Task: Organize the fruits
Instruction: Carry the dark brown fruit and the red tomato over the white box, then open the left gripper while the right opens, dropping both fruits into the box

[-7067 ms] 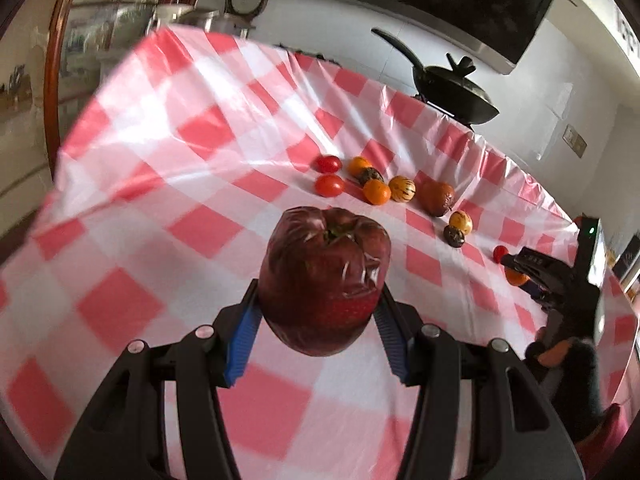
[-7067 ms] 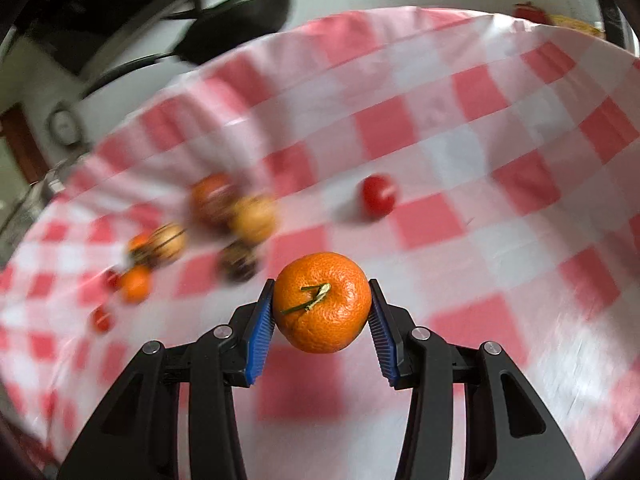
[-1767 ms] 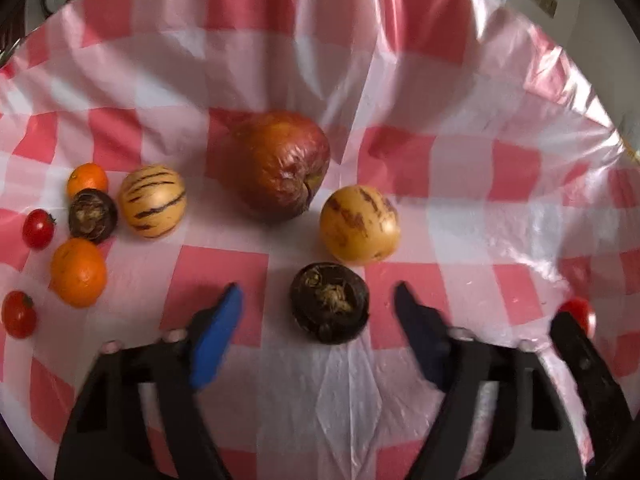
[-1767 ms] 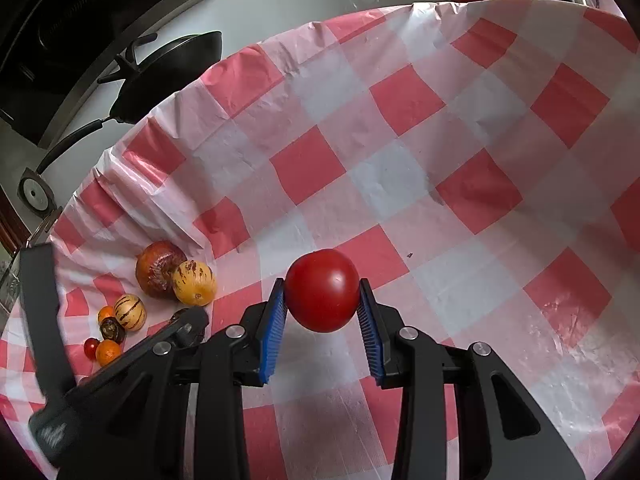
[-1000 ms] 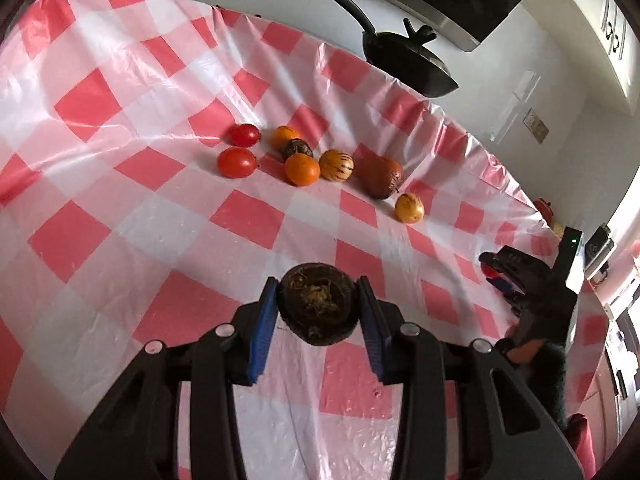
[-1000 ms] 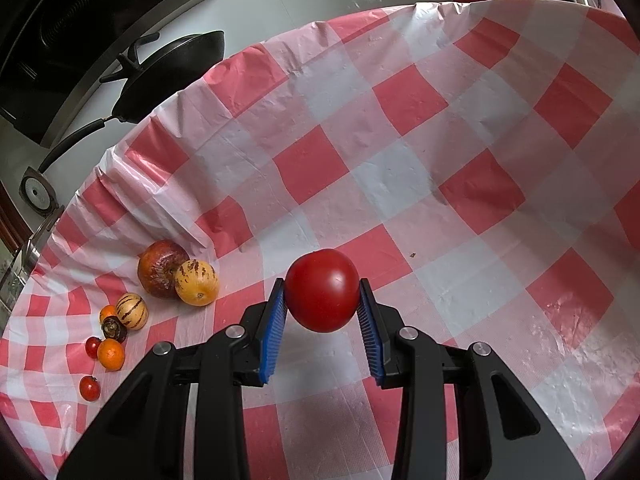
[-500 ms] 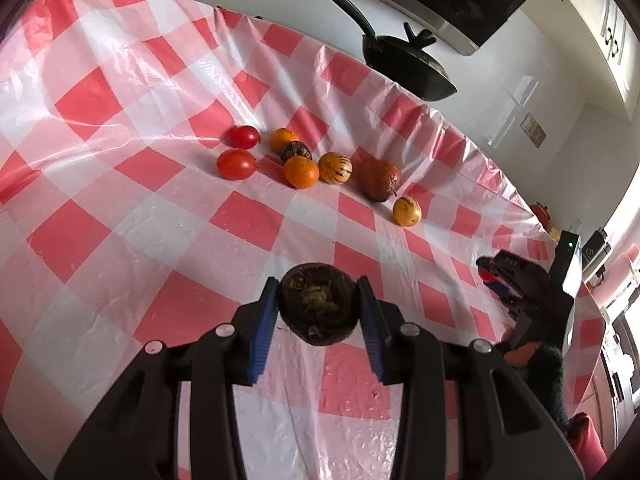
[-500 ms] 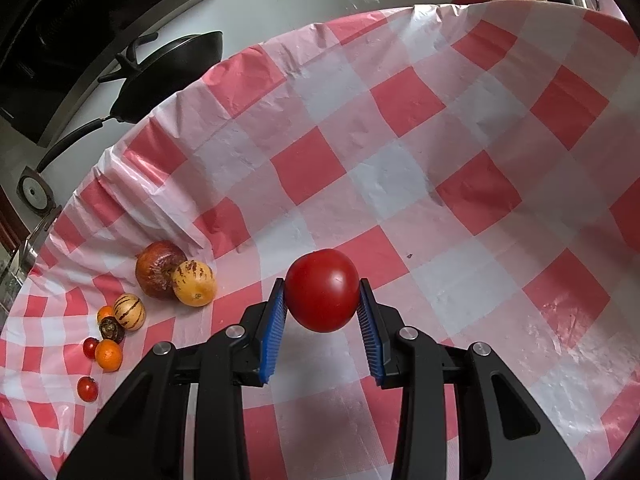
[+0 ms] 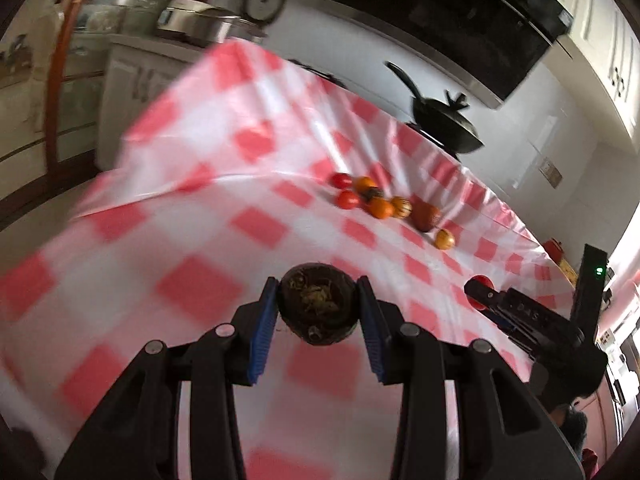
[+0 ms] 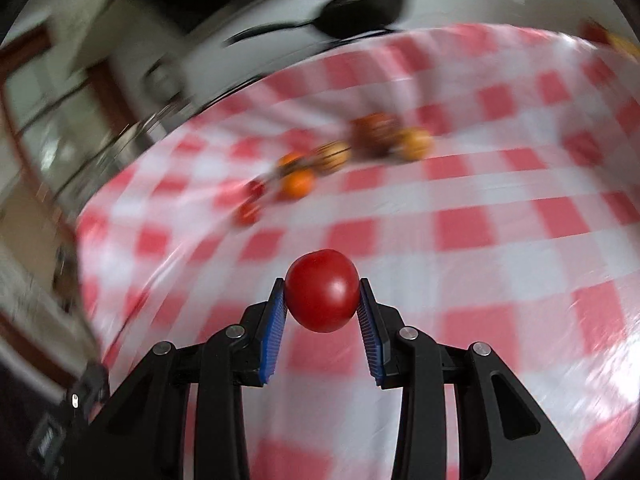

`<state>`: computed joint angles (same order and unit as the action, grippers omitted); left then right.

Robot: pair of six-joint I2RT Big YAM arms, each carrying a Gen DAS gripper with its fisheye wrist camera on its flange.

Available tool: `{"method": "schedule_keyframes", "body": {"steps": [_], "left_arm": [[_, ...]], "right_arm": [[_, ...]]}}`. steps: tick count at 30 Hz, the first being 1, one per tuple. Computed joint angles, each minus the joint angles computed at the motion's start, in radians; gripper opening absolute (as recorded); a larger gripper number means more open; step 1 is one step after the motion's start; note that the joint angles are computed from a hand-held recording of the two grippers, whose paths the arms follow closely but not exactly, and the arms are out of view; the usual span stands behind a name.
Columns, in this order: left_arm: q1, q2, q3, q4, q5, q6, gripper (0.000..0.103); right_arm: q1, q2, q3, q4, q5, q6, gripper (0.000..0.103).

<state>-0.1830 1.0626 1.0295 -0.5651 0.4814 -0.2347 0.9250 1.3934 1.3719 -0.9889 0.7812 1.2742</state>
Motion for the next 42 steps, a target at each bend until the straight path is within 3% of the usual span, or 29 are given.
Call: {"method": "schedule_keyframes", "body": {"steps": [12, 18, 25, 29, 34, 42], "left_arm": [[0.330, -0.139, -0.083, -0.163, 0.139, 0.244, 0.039], [0.526, -0.125, -0.133, -0.238, 0.184, 0.342, 0.039], [0.735, -0.045, -0.189, -0.311, 0.170, 0.432, 0.039], [0.787, -0.003, -0.215, -0.326, 0.125, 0.453, 0.039], [0.820, 0.071, -0.227, -0.329, 0.047, 0.425, 0.040], [0.847, 0.121, -0.221, -0.319, -0.027, 0.384, 0.040]], "right_arm": [[0.203, 0.313, 0.359, -0.033, -0.088, -0.337, 0.036], [0.269, 0.461, 0.523, -0.043, -0.168, -0.541, 0.036], [0.319, 0.616, 0.719, -0.070, -0.271, -0.765, 0.036], [0.339, 0.720, 0.851, -0.135, -0.345, -0.866, 0.036], [0.351, 0.853, 1.015, -0.264, -0.418, -0.965, 0.036], [0.340, 1.025, 1.242, -0.447, -0.527, -0.987, 0.036]]}}
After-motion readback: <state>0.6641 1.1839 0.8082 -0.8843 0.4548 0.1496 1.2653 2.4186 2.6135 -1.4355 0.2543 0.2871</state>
